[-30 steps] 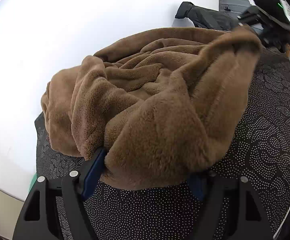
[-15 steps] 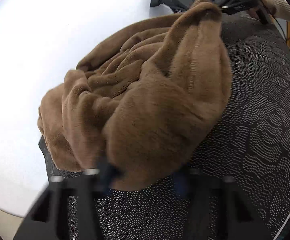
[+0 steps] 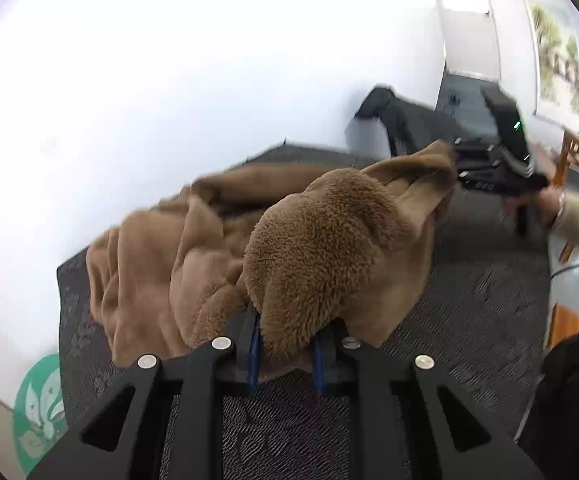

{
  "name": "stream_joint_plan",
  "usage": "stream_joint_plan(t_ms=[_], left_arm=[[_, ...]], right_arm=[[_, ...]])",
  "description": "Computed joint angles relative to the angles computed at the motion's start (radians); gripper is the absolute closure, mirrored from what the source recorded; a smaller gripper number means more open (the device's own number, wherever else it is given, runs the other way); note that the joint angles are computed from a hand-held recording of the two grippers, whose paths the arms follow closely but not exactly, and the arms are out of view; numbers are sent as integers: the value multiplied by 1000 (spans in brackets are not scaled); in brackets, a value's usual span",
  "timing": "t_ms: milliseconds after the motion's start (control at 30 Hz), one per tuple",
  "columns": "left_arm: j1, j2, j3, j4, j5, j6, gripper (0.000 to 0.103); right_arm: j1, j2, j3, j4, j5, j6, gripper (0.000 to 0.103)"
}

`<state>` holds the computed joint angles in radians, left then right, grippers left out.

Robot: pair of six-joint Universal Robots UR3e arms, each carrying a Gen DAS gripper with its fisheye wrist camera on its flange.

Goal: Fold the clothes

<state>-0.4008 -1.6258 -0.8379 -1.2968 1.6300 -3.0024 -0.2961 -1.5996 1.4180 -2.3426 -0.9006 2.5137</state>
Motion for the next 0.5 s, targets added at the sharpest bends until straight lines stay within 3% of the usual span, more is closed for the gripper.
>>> stream_joint_plan(t_ms=[233, 333, 500], left_arm=[[-118, -41, 136, -91, -25, 25, 80], [-195, -59, 148, -122, -29, 31, 80], [-281, -133, 141, -136, 94, 55, 80]], right_arm=[[-167, -58, -37, -250, 148, 289, 90], [-226, -100, -25, -274, 169, 308, 90], [-243, -112, 8, -155, 166, 257, 90]])
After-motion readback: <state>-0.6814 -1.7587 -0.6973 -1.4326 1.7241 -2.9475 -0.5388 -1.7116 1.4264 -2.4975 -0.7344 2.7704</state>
